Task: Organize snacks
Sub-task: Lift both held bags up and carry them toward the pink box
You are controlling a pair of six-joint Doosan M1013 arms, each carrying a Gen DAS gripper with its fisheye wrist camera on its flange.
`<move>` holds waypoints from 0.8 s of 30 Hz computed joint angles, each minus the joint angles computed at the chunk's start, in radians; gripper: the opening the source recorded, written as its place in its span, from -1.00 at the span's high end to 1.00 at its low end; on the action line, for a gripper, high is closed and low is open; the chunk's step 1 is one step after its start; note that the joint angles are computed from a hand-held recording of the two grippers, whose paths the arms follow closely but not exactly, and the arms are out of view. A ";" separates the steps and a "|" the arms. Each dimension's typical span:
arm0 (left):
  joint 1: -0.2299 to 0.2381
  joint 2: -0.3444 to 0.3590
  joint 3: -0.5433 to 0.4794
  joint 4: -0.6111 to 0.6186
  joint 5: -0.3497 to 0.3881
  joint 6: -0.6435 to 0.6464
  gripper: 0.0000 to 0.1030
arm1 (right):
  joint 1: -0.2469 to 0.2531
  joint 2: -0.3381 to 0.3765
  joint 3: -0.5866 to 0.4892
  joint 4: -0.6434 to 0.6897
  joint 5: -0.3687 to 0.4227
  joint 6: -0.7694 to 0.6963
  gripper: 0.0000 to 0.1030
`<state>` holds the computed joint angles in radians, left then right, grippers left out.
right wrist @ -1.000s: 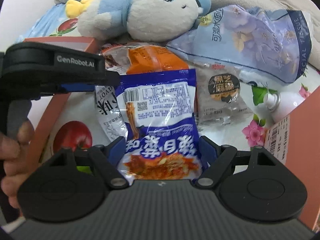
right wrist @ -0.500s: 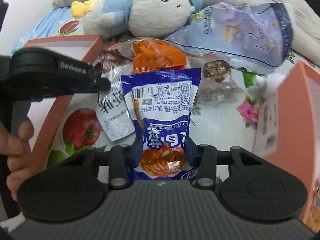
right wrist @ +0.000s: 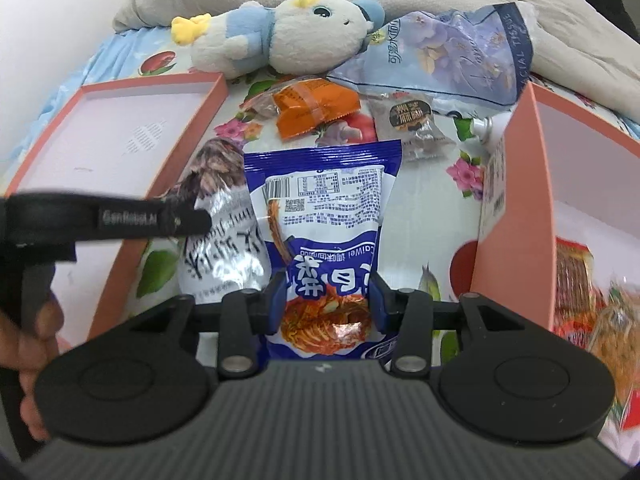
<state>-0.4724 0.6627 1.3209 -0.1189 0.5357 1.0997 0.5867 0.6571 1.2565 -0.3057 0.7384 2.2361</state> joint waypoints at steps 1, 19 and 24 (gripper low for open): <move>-0.003 -0.010 0.016 -0.007 -0.003 0.008 0.71 | 0.005 -0.007 0.010 -0.007 -0.002 0.012 0.13; -0.025 -0.140 0.187 -0.023 -0.071 -0.020 0.71 | 0.052 -0.103 0.137 -0.104 -0.041 0.171 0.13; -0.025 -0.158 0.187 -0.008 -0.089 -0.028 0.71 | 0.050 -0.117 0.134 -0.117 -0.048 0.187 0.13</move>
<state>-0.4972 0.5047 1.5077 -0.1264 0.4468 1.0719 0.6366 0.5404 1.3901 -0.4230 0.6906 2.4232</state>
